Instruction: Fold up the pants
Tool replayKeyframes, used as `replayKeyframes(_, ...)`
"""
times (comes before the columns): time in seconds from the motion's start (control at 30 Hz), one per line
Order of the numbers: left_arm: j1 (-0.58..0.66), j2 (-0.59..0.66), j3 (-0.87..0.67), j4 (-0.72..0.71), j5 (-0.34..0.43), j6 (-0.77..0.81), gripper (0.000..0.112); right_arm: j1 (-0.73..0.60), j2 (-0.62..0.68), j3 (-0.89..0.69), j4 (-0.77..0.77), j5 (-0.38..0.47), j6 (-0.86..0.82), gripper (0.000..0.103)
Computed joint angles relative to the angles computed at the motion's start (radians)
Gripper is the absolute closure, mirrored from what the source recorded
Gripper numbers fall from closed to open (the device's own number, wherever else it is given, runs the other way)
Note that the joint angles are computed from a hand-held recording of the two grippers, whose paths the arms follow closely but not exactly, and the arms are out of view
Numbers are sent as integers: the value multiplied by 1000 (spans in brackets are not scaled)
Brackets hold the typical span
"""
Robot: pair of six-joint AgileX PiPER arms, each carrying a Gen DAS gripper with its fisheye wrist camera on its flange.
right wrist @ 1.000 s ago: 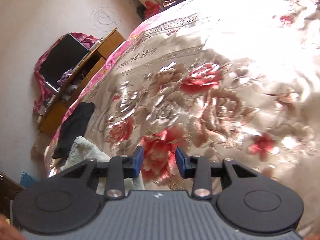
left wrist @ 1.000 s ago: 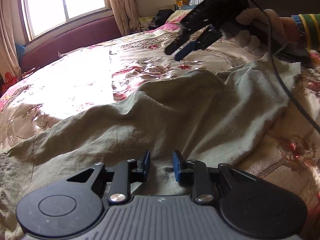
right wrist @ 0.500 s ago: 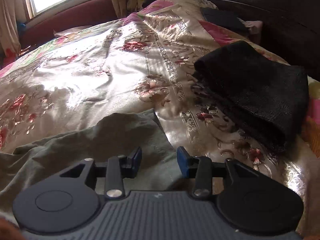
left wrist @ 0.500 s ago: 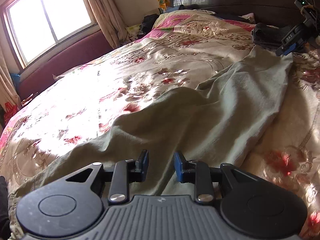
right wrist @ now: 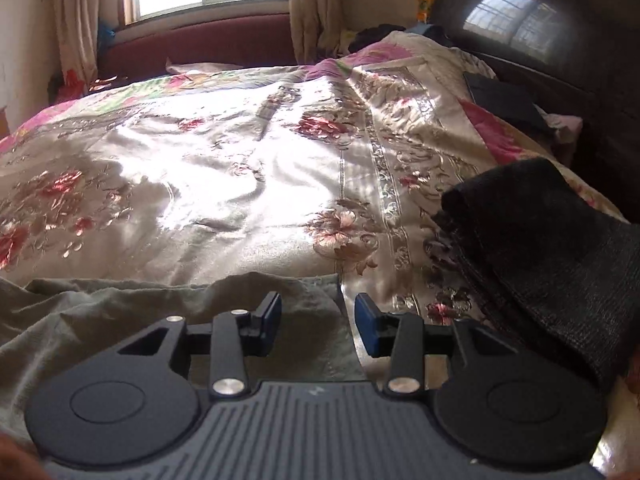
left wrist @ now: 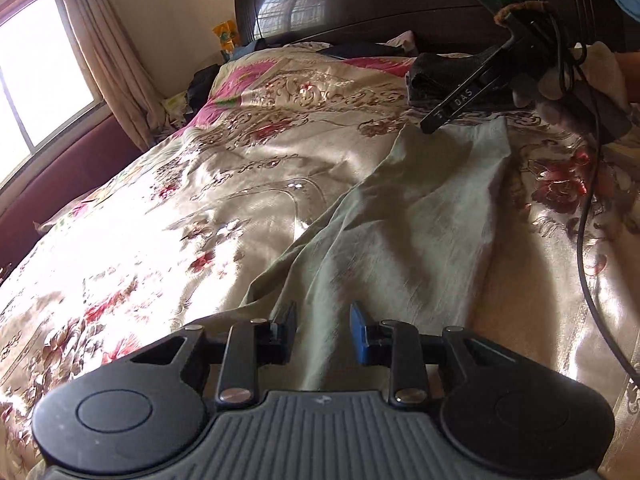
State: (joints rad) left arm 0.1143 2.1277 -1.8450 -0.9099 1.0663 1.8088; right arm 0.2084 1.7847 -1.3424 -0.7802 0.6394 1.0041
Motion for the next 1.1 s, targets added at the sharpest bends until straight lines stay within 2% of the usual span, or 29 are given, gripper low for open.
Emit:
replayKeyframes(0.07, -5, -15, 28, -2, -8, 23, 68, -10, 50, -62, 98, 9, -176, 58)
replayKeyframes(0.2, -6, -24, 45, 15, -15, 33, 67, 16, 117, -128, 58, 52, -355, 58)
replayKeyframes(0.3, -1, -10, 22, 37, 7, 17, 67, -6, 126, -189, 188, 63, -655, 56)
replayKeyframes(0.37, 2, 0, 3, 46, 29, 5, 67, -24, 148, -252, 286, 103, -855, 55)
replayKeyframes(0.43, 5, 16, -27, 51, 58, -3, 67, -49, 197, -358, 399, 196, -1054, 56)
replayKeyframes(0.5, 2, 25, -41, 47, 66, -4, 67, -79, 267, -504, 478, 335, -1198, 62)
replayKeyframes(0.53, 0, 32, -53, 46, 72, -12, 67, -92, 310, -592, 495, 423, -1224, 76)
replayKeyframes(0.57, -2, 42, -69, 42, 80, -26, 67, -102, 331, -641, 513, 471, -1237, 95)
replayKeyframes(0.6, -4, 51, -84, 38, 86, -37, 67, -114, 337, -668, 536, 502, -1251, 97)
replayKeyframes(0.7, -14, 73, -106, 14, 85, -71, 67, -115, 325, -669, 509, 504, -1219, 97)
replayKeyframes(0.77, -27, 85, -114, 14, 80, -104, 67, -102, 312, -625, 414, 440, -1091, 97)
replayKeyframes(0.8, -32, 84, -108, 13, 76, -110, 67, -92, 298, -585, 351, 399, -1013, 93)
replayKeyframes(0.83, -36, 80, -98, 11, 74, -107, 67, -84, 292, -566, 306, 385, -959, 82)
replayKeyframes(0.87, -36, 74, -88, 9, 75, -98, 67, -82, 285, -551, 294, 387, -920, 67)
replayKeyframes(0.93, -29, 56, -55, 0, 82, -53, 67, -99, 226, -471, 341, 341, -869, 56)
replayKeyframes(1.03, -20, 35, -10, 20, 64, -3, 63, -83, 102, -293, 246, 277, -611, 55)
replayKeyframes(1.1, -16, 31, 11, 52, 39, 11, 63, -99, -4, -174, 250, 249, -411, 53)
